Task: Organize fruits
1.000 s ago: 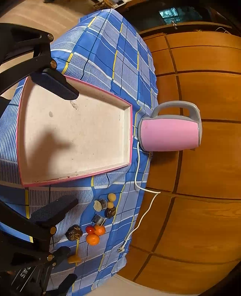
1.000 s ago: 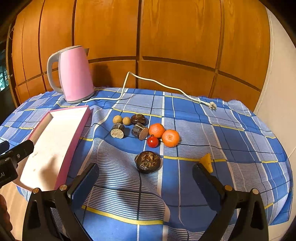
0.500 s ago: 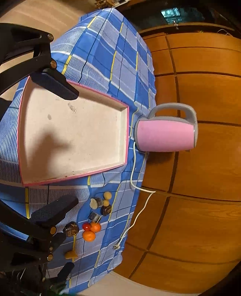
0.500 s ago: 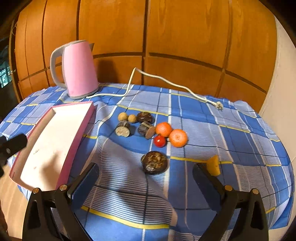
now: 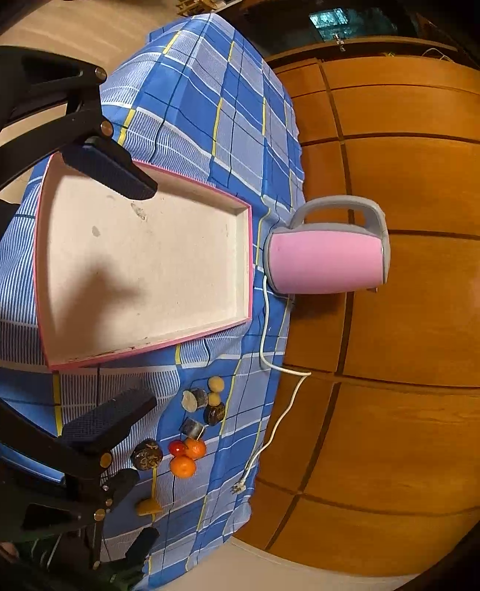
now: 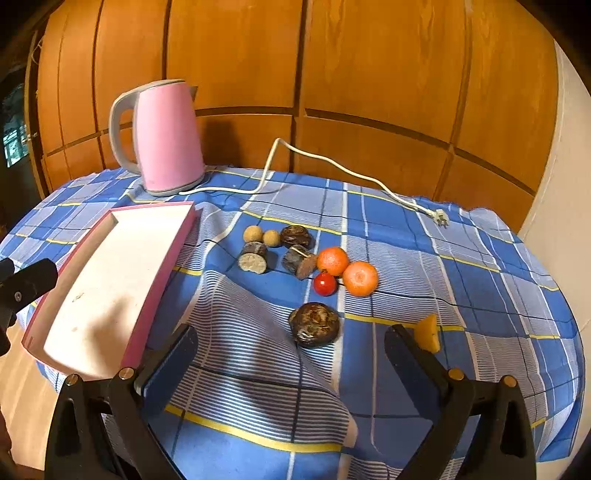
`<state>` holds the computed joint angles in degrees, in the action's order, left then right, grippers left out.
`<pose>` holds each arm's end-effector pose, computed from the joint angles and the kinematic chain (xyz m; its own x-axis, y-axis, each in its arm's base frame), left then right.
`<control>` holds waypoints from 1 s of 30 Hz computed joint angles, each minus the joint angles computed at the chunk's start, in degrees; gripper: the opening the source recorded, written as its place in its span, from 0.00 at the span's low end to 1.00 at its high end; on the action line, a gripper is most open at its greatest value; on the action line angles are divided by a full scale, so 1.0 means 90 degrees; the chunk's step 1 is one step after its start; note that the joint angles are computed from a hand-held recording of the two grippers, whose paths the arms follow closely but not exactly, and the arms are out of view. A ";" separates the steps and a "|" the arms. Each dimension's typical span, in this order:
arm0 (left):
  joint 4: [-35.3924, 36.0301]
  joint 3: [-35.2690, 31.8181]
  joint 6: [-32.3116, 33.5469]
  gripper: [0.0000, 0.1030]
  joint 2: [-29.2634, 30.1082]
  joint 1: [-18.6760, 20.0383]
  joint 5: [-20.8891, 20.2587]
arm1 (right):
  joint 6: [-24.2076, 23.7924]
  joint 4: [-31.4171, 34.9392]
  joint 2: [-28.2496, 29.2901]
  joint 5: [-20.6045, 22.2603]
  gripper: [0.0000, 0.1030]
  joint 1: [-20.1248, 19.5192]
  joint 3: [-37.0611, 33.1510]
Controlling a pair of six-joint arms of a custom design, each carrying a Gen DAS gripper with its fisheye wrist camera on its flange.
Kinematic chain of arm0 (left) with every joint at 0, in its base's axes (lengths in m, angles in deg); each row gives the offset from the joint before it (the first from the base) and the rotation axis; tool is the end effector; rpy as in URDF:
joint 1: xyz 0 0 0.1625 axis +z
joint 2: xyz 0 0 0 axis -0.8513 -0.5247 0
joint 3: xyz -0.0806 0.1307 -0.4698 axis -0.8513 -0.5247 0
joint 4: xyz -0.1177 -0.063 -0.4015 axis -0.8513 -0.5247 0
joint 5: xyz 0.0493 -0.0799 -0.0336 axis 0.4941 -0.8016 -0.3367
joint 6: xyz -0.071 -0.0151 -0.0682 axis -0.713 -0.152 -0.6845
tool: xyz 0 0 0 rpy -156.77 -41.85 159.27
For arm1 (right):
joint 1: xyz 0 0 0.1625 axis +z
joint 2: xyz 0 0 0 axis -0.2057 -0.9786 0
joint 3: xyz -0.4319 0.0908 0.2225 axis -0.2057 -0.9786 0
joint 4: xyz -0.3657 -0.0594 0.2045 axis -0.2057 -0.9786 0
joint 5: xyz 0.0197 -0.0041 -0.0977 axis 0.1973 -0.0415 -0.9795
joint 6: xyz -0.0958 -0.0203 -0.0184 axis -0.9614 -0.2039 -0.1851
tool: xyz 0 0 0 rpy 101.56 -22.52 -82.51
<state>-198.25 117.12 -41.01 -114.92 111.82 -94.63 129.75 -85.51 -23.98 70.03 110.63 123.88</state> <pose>-0.1240 -0.5032 0.0964 -0.7303 0.2427 -0.6386 0.6234 0.6190 -0.4777 0.1321 -0.4578 0.0499 -0.6248 0.2290 0.7464 -0.4689 0.6544 -0.5933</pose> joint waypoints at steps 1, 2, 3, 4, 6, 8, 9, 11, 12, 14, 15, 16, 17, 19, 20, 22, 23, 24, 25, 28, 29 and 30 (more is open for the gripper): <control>0.0031 -0.0006 0.0004 1.00 0.0013 -0.0015 0.0005 | 0.0028 -0.0007 -0.0028 -0.0010 1.00 -0.0012 0.0017; 0.0044 -0.0011 0.0011 1.00 0.0032 -0.0032 0.0022 | 0.0024 -0.0072 -0.0059 -0.0001 1.00 -0.0026 0.0053; 0.0051 -0.0014 0.0019 1.00 0.0050 -0.0044 0.0033 | 0.0025 -0.0091 -0.0083 0.0010 1.00 -0.0036 0.0071; 0.0106 -0.0024 0.0024 1.00 0.0058 -0.0050 0.0035 | 0.0036 -0.0102 -0.0110 -0.0004 1.00 -0.0055 0.0096; 0.0210 -0.0057 0.0043 1.00 0.0091 -0.0076 0.0068 | 0.0048 -0.0099 -0.0137 -0.0024 1.00 -0.0085 0.0113; 0.0256 -0.0076 0.0090 1.00 0.0138 -0.0108 0.0098 | 0.0108 -0.0023 -0.0154 -0.0058 1.00 -0.0124 0.0119; 0.0274 -0.0084 0.0107 1.00 0.0146 -0.0111 0.0083 | 0.0129 -0.0008 -0.0172 -0.0083 1.00 -0.0141 0.0125; 0.0307 -0.0111 0.0132 1.00 0.0177 -0.0120 0.0094 | 0.0068 -0.0132 -0.0206 -0.0109 1.00 -0.0153 0.0195; 0.0320 -0.0123 0.0148 1.00 0.0194 -0.0124 0.0092 | 0.0027 -0.0194 -0.0227 -0.0117 1.00 -0.0160 0.0229; 0.0376 -0.0146 0.0141 1.00 0.0217 -0.0131 0.0093 | 0.0033 -0.0224 -0.0262 -0.0129 1.00 -0.0183 0.0272; 0.0384 -0.0150 0.0150 1.00 0.0226 -0.0133 0.0097 | 0.0051 -0.0231 -0.0284 -0.0143 1.00 -0.0203 0.0290; 0.0395 -0.0153 0.0164 1.00 0.0236 -0.0137 0.0096 | 0.0067 -0.0222 -0.0304 -0.0156 1.00 -0.0222 0.0299; 0.0406 -0.0158 0.0167 1.00 0.0248 -0.0142 0.0095 | 0.0094 -0.0211 -0.0320 -0.0162 1.00 -0.0241 0.0307; 0.0444 -0.0172 0.0162 1.00 0.0251 -0.0141 0.0077 | 0.0138 -0.0181 -0.0347 -0.0174 1.00 -0.0269 0.0316; 0.0455 -0.0176 0.0159 1.00 0.0257 -0.0147 0.0081 | 0.0137 -0.0188 -0.0357 -0.0179 1.00 -0.0278 0.0326; 0.0466 -0.0190 0.0166 1.00 0.0275 -0.0160 0.0094 | 0.0112 -0.0235 -0.0375 -0.0176 1.00 -0.0281 0.0356; 0.0480 -0.0192 0.0156 1.00 0.0274 -0.0161 0.0085 | 0.0111 -0.0245 -0.0382 -0.0184 1.00 -0.0285 0.0365; 0.0489 -0.0196 0.0155 1.00 0.0278 -0.0168 0.0077 | 0.0112 -0.0249 -0.0391 -0.0197 1.00 -0.0288 0.0374; 0.0490 -0.0198 0.0165 1.00 0.0279 -0.0168 0.0076 | 0.0097 -0.0273 -0.0402 -0.0205 1.00 -0.0288 0.0393; 0.0512 -0.0213 0.0168 1.00 0.0286 -0.0173 0.0051 | 0.0055 -0.0331 -0.0438 -0.0210 1.00 -0.0280 0.0428; 0.0501 -0.0215 0.0186 1.00 0.0288 -0.0173 0.0041 | 0.0055 -0.0337 -0.0448 -0.0215 1.00 -0.0282 0.0435; 0.0508 -0.0224 0.0201 1.00 0.0296 -0.0181 0.0036 | 0.0055 -0.0350 -0.0465 -0.0214 1.00 -0.0285 0.0449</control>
<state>-193.68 115.10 -39.20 -112.26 110.19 -94.30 130.24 -88.65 -28.16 68.11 108.06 127.92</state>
